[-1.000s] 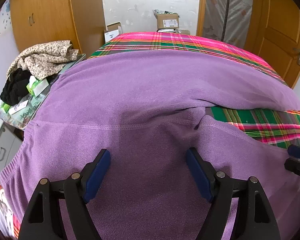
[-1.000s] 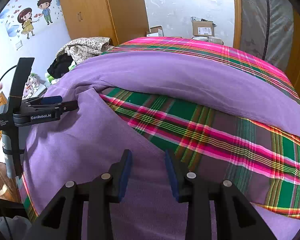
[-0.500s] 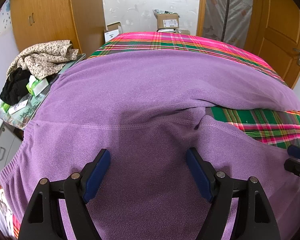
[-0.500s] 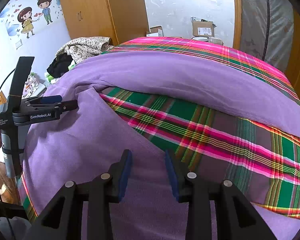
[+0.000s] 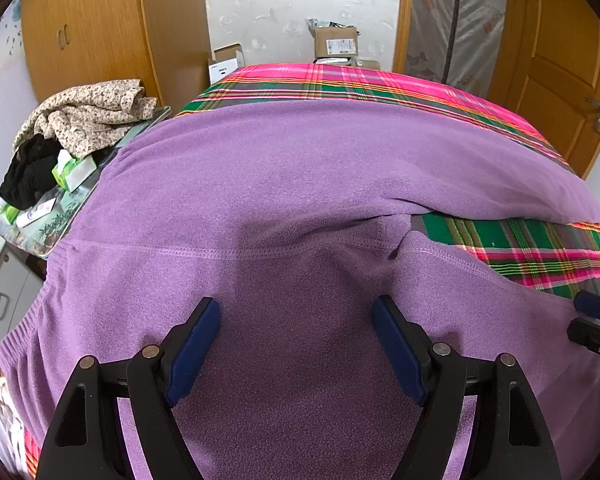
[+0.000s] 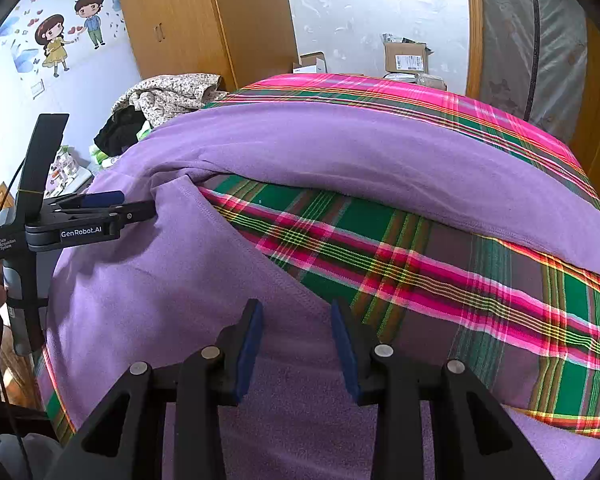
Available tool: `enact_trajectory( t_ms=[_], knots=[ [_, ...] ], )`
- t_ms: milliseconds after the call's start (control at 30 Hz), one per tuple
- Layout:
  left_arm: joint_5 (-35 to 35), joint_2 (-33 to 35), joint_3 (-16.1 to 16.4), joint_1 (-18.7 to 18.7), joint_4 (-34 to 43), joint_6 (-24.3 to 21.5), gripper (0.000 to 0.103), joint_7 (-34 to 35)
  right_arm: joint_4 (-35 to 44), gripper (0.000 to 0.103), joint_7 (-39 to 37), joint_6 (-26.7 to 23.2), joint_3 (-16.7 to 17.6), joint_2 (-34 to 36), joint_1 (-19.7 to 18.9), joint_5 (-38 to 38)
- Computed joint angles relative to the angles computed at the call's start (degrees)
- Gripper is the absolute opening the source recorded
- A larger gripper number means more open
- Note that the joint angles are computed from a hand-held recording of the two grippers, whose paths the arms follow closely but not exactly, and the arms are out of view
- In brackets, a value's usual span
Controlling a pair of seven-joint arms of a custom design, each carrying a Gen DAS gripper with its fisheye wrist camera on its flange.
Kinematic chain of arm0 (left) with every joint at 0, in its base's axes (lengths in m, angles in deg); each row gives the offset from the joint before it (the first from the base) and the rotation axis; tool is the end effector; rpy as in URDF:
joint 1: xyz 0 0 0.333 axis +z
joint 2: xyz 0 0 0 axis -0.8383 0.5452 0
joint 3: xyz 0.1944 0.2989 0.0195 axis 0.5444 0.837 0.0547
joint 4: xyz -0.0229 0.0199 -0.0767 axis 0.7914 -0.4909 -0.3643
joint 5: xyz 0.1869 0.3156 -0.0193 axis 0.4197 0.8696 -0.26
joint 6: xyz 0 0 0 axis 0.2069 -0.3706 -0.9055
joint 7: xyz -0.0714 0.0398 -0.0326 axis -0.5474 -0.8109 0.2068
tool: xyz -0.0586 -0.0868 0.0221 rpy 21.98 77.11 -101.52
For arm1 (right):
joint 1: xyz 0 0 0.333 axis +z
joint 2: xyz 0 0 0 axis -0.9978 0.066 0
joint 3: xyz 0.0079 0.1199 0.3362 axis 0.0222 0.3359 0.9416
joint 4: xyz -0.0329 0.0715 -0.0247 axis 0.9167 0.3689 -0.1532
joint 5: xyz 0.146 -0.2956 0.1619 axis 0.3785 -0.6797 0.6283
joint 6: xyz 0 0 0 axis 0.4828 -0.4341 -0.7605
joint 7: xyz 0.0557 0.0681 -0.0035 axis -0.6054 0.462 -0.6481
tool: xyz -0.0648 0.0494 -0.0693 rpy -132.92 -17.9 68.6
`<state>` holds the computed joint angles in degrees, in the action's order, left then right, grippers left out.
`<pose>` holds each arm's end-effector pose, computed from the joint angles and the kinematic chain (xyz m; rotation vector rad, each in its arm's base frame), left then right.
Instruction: Fold clothes
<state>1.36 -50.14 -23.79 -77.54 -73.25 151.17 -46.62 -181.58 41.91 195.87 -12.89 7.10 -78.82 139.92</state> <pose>0.6597 -0.3101 0.3465 -1.8286 1.8302 -0.6436 0.6060 0.1373 0.3220 -2.0216 1.4141 -0.3743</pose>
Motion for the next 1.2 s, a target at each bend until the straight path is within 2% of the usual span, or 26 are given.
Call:
enact_trajectory(
  t_ms=[433,633,767,1000,1200],
  knots=[
    [-0.3,-0.1,-0.1,0.2,-0.1,0.3,0.08,0.3,0.0,0.039,-0.3,-0.2,0.0,0.0,0.0,0.1],
    [-0.6,-2.8,-0.5,2.5,-4.9,7.7,0.08,-1.0,-0.6,0.039,2.6,-1.3,-1.4,-1.5,0.5,-3.2],
    [5.9,-6.0,5.2,-0.5,-6.1,8.8,0.08,-5.6,1.1,0.039,0.2,-1.7,-0.8,-2.4,-0.9,-2.1],
    [9.7,-6.4,4.4,2.5,-1.7,4.0,0.08,-4.5,7.2,0.039,-0.9,-6.5,-2.3,-2.0,-1.0,-3.2],
    [8.2,-3.7,3.0,3.5,4.7,-0.5,0.08,-1.1,12.1,0.039,-0.3,-8.2,-2.4,-0.3,-1.1,-5.3]
  ],
)
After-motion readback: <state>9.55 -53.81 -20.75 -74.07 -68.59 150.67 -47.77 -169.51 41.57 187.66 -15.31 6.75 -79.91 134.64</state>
